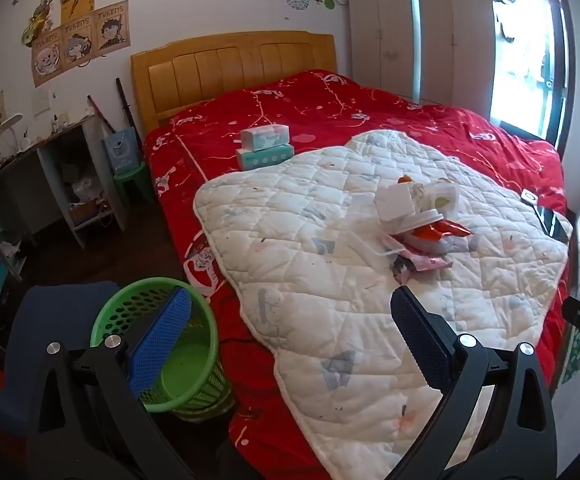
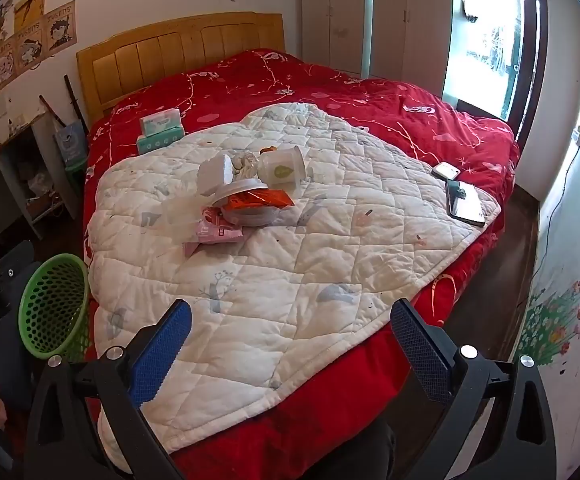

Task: Collect trash
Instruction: 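Move both tools toward the trash pile on the white quilt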

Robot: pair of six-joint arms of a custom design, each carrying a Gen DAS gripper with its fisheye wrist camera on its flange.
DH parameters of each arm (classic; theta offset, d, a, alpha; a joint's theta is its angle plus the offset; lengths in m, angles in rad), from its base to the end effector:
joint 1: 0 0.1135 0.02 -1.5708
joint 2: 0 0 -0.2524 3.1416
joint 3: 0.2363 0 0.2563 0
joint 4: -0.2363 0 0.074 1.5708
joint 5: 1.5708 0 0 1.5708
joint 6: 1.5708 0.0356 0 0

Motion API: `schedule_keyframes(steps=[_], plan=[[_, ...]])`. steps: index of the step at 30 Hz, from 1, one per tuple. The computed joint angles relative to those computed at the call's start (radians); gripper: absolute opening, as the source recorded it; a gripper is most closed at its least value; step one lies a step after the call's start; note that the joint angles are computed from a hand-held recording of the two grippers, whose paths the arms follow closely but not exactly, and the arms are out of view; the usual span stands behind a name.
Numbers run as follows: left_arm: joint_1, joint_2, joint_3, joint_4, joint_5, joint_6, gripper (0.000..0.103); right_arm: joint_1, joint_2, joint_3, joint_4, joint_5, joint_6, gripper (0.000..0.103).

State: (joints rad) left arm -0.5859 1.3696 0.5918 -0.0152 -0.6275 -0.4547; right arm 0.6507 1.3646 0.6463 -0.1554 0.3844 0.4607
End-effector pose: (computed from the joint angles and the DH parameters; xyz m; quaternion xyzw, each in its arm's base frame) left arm 0.2293 -0.1271 0.1555 -0.0591 0.8859 0.0685 0.4549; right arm 0.2182 0.1494 0.1597 -0.0226 0.9246 0.0243 0.3795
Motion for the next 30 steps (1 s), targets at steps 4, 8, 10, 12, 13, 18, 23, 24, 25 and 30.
schedule_keyframes(steps=[4, 8, 10, 12, 13, 18, 23, 24, 25, 30], plan=[[0.001, 0.001, 0.004, -0.009, 0.004, -0.003, 0.098, 0.002, 0.002, 0.004, -0.004, 0.009, -0.005, 0.096], [-0.005, 0.015, 0.013, -0.008, -0.008, -0.009, 0.098, -0.005, 0.0, 0.004, -0.003, 0.003, -0.007, 0.096], [-0.003, 0.007, 0.004, 0.0, -0.007, -0.012, 0.098, -0.002, 0.0, 0.005, -0.006, 0.009, -0.007, 0.096], [-0.003, 0.012, 0.007, 0.001, -0.005, -0.011, 0.098, -0.012, 0.005, 0.004, 0.004, 0.002, -0.016, 0.096], [-0.002, 0.014, 0.009, 0.001, -0.006, -0.011, 0.098, -0.014, 0.004, 0.003, 0.007, 0.002, -0.018, 0.096], [-0.017, 0.006, 0.006, -0.008, -0.024, -0.025, 0.098, -0.01, -0.009, 0.007, -0.01, 0.006, -0.013, 0.096], [-0.014, 0.015, 0.005, 0.006, -0.021, -0.023, 0.098, -0.012, -0.005, 0.01, -0.009, 0.005, -0.024, 0.096], [-0.013, 0.014, 0.006, 0.005, -0.021, -0.022, 0.098, -0.017, -0.002, 0.012, -0.007, 0.001, -0.028, 0.096], [-0.012, 0.012, 0.006, 0.004, -0.018, -0.022, 0.098, -0.009, -0.011, 0.025, -0.033, 0.006, -0.021, 0.096], [-0.011, 0.013, 0.003, 0.008, -0.019, -0.025, 0.098, -0.009, -0.008, 0.026, -0.03, 0.006, -0.023, 0.096]])
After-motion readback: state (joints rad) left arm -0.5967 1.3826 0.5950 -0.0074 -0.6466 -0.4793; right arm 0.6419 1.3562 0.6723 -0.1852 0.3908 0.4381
